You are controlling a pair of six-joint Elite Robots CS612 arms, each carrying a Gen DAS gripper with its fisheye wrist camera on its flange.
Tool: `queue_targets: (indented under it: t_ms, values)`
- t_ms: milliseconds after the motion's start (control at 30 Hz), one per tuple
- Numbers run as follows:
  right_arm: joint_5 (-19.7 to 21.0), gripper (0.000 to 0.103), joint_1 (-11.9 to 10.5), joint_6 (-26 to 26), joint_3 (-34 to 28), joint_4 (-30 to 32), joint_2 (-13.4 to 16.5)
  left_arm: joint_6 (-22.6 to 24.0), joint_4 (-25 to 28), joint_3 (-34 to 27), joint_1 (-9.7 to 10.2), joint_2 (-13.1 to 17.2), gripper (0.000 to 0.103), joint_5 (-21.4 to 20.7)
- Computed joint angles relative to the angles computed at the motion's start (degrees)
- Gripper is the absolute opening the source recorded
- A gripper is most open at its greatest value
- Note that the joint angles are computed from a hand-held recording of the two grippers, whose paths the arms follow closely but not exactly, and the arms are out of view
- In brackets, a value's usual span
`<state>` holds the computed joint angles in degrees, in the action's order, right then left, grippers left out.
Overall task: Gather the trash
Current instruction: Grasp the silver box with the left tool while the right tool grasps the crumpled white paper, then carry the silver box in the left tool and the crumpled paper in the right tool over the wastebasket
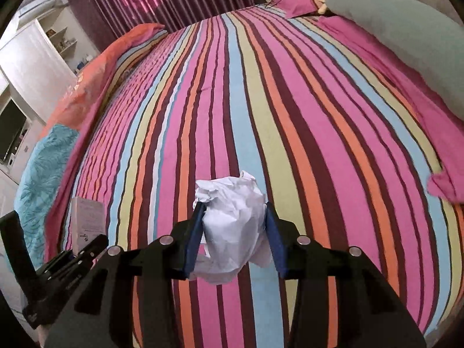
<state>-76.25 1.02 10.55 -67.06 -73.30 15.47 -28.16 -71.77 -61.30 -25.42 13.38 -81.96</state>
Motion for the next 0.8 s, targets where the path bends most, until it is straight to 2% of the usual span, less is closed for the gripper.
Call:
queue_targets:
  t_ms: [367, 800]
  values:
    - [4.29, 0.040, -1.87, 2.21, -15.86, 6.40, 5.47, 2.18, 8.17, -15.02, -1.01, 4.97, 0.030, -0.87]
    - [8.18, 0.040, -2.82, 0.78, -28.48, 13.75, 9.31, 5.00, 16.68, -28.90, -3.34, 9.33, 0.030, -2.13]
